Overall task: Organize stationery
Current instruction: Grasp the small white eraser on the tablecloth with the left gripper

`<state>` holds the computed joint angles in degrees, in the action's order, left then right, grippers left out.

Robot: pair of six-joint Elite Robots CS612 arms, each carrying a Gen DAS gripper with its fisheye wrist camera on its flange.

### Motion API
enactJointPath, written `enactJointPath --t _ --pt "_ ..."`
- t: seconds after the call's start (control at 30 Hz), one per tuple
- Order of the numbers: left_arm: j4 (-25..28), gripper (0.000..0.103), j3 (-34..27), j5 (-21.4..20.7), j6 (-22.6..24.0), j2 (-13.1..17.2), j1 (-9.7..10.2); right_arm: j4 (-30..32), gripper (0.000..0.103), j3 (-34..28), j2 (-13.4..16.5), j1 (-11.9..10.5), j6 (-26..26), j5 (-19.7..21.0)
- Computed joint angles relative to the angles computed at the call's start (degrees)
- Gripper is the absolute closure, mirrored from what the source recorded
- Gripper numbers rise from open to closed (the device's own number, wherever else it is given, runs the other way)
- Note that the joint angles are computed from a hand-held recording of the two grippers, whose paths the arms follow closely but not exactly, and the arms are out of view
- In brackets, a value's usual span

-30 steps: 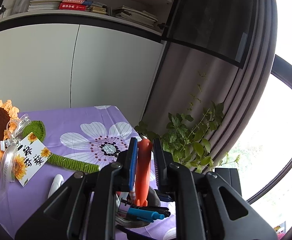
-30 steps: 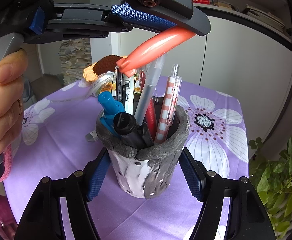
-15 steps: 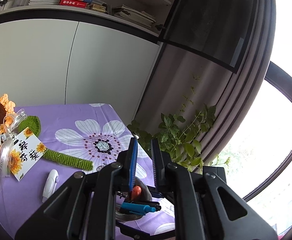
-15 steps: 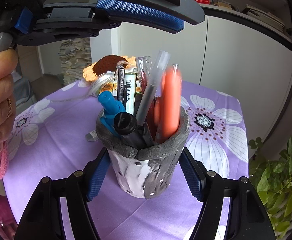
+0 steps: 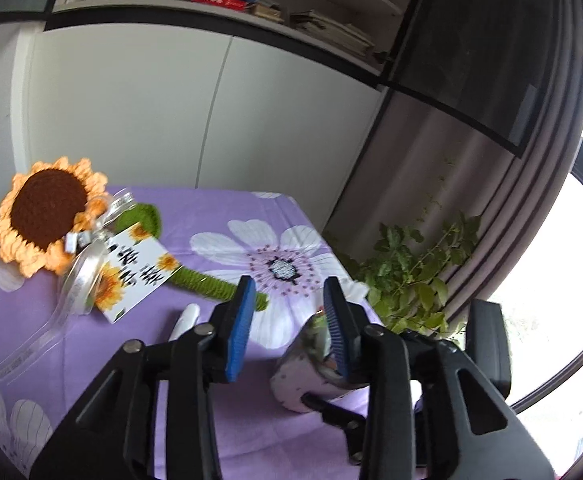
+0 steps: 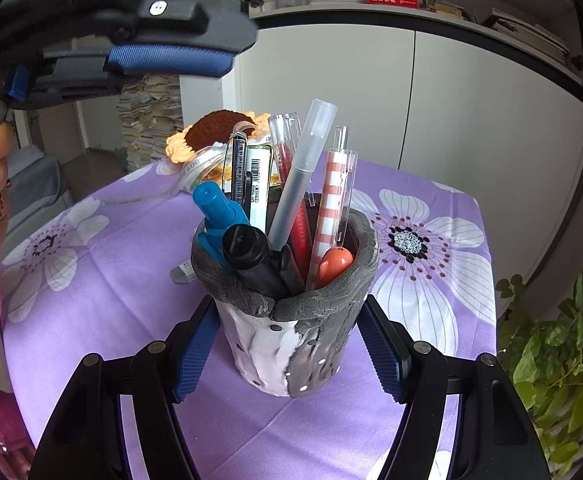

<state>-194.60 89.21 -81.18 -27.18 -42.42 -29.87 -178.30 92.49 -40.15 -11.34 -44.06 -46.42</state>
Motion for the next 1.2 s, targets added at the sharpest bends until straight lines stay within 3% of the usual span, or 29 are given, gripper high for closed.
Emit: enactJointPath --t 0.27,0.63,0.83,0.9,0.97,1.03,1.2 --pt "15.5 0.066 0.3 -0.1 -3.2 0.5 0.61 0.0 0.032 0.0 0.0 0.0 0.0 -0.1" --pt "27.1 0.073 -5.5 2.8 -1.2 3.7 0.78 0.1 0.032 0.0 0.0 0.0 -0.1 -0.1" --pt "28.3 0.074 -7.6 3.5 -2.3 4.8 1.39 0.1 0.032 0.0 0.0 0.0 -0.1 -0.1" --pt "28.9 0.088 -7.9 3.5 -1.8 4.9 1.41 0.1 0.032 0.0 0.0 0.0 -0.1 -0.1" --pt "28.9 0.089 -7.4 1.8 -1.5 4.5 1.52 0.1 0.032 0.0 0.0 0.0 -0.1 -0.1" --pt "27.6 0.089 -6.6 0.2 -2.0 4.0 1.59 0.2 0.032 0.0 0.0 0.0 -0.1 -0.1" --pt "21.9 0.089 -2.3 2.2 -1.6 1.7 0.78 0.2 0.032 0.0 0.0 0.0 -0.1 -0.1"
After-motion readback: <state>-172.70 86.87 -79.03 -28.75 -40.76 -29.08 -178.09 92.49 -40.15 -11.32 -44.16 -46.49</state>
